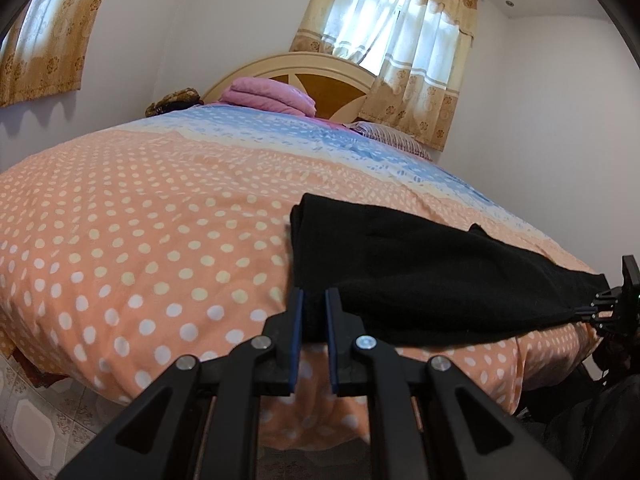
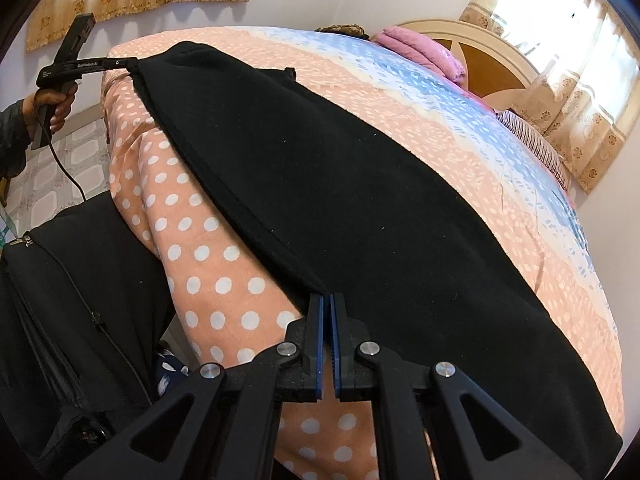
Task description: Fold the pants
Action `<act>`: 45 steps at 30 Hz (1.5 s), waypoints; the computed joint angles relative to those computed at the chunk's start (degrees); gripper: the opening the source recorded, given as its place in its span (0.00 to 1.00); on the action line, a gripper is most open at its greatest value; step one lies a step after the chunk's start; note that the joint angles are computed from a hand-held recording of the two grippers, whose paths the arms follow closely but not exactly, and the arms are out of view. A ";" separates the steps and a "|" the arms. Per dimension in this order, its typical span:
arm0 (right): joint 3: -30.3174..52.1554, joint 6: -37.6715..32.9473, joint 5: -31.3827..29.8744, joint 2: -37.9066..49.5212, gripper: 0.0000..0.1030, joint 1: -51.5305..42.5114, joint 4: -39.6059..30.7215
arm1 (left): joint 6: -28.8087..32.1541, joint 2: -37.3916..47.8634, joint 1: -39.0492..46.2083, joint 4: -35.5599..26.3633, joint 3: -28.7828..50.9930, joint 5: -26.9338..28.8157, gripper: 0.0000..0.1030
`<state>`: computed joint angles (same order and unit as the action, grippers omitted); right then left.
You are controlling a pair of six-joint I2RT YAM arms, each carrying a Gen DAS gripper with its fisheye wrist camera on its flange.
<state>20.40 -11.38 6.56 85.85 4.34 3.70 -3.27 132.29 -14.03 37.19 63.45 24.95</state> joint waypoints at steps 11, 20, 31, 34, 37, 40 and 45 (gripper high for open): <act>6.32 0.96 -10.81 -3.32 0.51 -8.56 -9.51 | -3.17 -2.88 4.14 2.97 -4.46 3.68 0.46; 15.47 7.83 -6.15 6.00 0.52 7.54 -5.29 | -1.42 1.46 -0.75 -5.03 5.27 1.55 0.31; 30.85 7.41 -1.21 26.54 0.00 17.12 -7.46 | 6.73 -0.07 -0.09 -3.17 2.52 3.64 0.13; 29.41 5.44 -1.42 24.83 0.00 17.24 -9.07 | 7.88 0.71 0.25 -2.25 1.47 4.13 0.13; 30.31 4.60 -2.70 24.75 0.00 16.55 -11.04 | 6.78 0.77 0.81 -0.11 0.26 4.32 0.20; 33.30 2.24 -8.67 24.31 0.01 13.02 -14.99 | 4.01 -0.63 1.32 3.86 -2.22 3.22 0.24; 37.73 4.76 -15.67 23.75 0.55 6.62 -16.80 | -1.31 -6.90 1.28 14.88 -9.27 -0.38 0.57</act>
